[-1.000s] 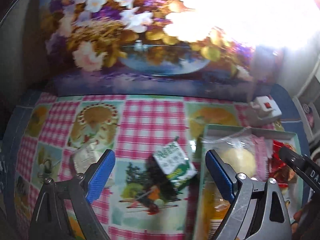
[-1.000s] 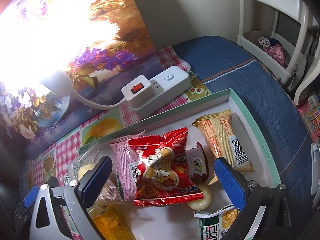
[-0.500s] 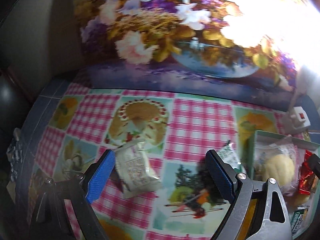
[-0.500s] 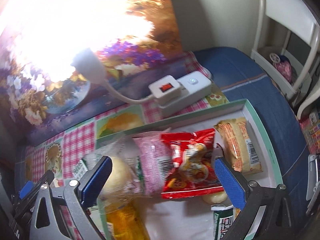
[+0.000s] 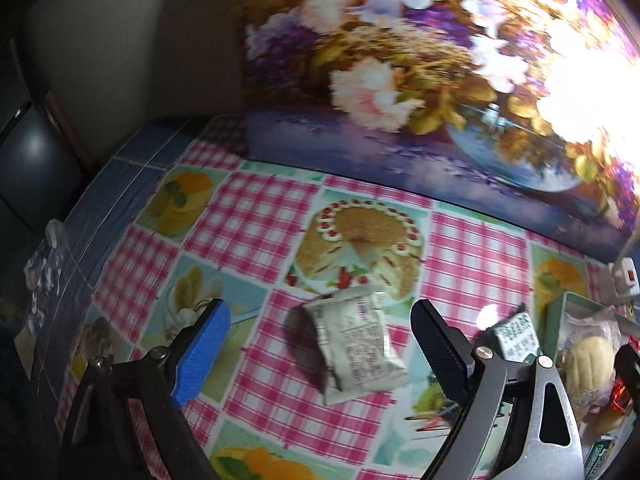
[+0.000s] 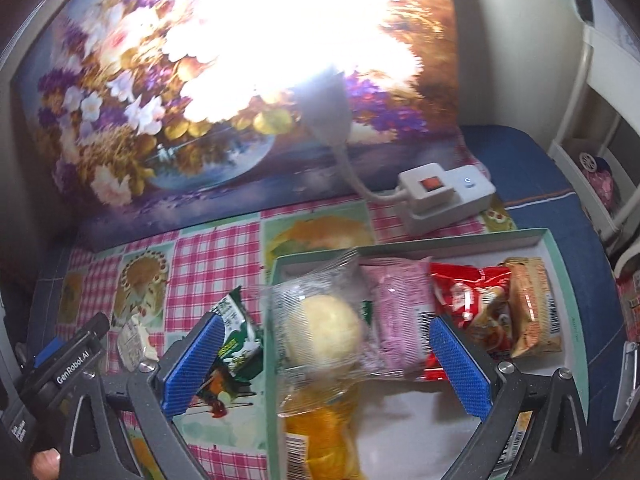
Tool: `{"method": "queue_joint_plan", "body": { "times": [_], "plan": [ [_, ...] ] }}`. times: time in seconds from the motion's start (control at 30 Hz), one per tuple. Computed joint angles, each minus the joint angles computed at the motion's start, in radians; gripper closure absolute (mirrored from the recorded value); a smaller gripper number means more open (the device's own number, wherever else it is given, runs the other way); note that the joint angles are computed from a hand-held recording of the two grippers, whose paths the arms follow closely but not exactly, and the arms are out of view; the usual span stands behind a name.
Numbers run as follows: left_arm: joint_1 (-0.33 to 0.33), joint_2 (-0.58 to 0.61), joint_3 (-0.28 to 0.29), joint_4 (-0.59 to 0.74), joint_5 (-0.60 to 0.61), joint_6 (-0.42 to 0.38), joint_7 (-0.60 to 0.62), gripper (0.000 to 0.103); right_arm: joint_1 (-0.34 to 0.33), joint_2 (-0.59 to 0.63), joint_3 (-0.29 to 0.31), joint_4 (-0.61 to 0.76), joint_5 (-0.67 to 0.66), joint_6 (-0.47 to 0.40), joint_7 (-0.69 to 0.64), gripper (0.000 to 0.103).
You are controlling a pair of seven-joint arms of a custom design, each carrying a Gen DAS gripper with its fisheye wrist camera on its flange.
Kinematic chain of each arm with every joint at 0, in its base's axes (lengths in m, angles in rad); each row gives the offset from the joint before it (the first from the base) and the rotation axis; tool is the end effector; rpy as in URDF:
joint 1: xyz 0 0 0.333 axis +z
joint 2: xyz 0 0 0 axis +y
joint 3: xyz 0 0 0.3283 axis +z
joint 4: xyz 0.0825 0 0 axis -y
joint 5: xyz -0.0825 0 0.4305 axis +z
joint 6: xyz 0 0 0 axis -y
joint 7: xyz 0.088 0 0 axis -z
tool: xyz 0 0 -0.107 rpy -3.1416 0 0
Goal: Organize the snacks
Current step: 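Withdraw both open tools from the tray toward the last two snacks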
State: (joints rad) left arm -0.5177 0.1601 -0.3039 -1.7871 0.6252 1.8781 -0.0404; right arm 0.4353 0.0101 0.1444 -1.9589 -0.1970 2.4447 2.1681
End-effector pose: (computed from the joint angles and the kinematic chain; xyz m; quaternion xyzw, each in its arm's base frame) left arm 0.4807 -0.4392 0.4653 -0.8473 0.4581 -0.0867 0.2543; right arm 0.5373 0.3512 0.5148 -0.7194 0.6491 -0.1228 0.2147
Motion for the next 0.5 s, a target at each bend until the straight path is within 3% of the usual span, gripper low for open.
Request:
{"method": "queue_joint_plan", "body": {
  "times": [0.2,0.5],
  "plan": [
    [0.028,-0.071,0.001,-0.101,-0.037,0.042,-0.058,0.011,0.028,0.039,0.011,0.031,0.003,-0.002,-0.034,0.000],
    [0.067,-0.134,-0.008,-0.202,-0.076,0.089,-0.109,0.011,0.079,0.089,0.016,0.050,0.015,0.090,-0.084,0.000]
  ]
}}
